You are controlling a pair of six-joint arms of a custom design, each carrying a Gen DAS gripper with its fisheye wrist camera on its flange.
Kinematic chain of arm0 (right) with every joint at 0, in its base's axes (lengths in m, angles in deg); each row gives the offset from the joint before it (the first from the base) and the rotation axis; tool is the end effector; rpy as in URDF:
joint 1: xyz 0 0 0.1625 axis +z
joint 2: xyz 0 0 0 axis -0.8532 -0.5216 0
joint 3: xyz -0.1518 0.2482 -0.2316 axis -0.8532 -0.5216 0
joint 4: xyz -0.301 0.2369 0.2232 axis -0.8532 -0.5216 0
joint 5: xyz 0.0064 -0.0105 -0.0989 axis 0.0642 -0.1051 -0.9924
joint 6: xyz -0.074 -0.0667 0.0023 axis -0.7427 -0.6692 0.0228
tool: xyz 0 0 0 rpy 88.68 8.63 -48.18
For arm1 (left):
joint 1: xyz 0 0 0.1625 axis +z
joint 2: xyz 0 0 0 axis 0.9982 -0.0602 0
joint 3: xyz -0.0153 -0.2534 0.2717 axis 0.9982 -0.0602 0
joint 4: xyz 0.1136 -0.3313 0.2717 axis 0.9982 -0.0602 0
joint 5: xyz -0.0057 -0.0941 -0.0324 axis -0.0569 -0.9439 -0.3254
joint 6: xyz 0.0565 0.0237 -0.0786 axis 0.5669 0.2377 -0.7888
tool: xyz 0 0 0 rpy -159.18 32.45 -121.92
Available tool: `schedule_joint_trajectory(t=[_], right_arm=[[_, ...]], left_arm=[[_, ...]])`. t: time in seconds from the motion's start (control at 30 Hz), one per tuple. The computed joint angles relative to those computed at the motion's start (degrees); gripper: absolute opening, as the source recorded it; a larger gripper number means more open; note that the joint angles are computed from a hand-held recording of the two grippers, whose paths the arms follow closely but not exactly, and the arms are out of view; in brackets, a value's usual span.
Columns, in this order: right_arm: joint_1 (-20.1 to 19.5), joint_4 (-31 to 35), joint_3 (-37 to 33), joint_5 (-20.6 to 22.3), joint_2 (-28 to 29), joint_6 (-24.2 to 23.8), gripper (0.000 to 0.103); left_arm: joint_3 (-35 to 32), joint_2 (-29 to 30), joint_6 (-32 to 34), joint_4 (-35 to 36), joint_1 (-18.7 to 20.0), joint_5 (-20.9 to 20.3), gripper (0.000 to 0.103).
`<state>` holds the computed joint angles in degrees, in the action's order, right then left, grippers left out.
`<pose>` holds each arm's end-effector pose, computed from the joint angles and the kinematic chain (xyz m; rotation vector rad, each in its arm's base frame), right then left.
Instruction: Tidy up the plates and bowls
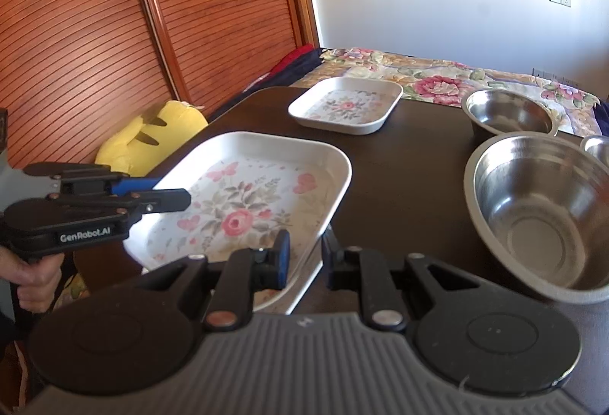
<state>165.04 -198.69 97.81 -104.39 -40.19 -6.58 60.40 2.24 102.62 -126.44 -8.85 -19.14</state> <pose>0.3390 -0.8246 -0.0062 0.6167 -2.4380 0.9831 -0.0146 -0.8086 0.2631 1.0368 2.3387 -0.9386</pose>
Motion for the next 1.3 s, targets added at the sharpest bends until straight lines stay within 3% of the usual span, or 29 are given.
schedule_joint_trajectory(t=[0.3, 1.3], right_arm=[[-0.13, -3.36, 7.70, 1.18, -3.85, 0.27, 0.020], [-0.20, -2.07, 6.55, 0.49, -2.67, 2.22, 0.020]], left_arm=[[1.50, -0.66, -0.42, -0.27, 0.28, 0.33, 0.021], [-0.20, 1.27, -0.97, 0.90, 1.42, 1.20, 0.022]])
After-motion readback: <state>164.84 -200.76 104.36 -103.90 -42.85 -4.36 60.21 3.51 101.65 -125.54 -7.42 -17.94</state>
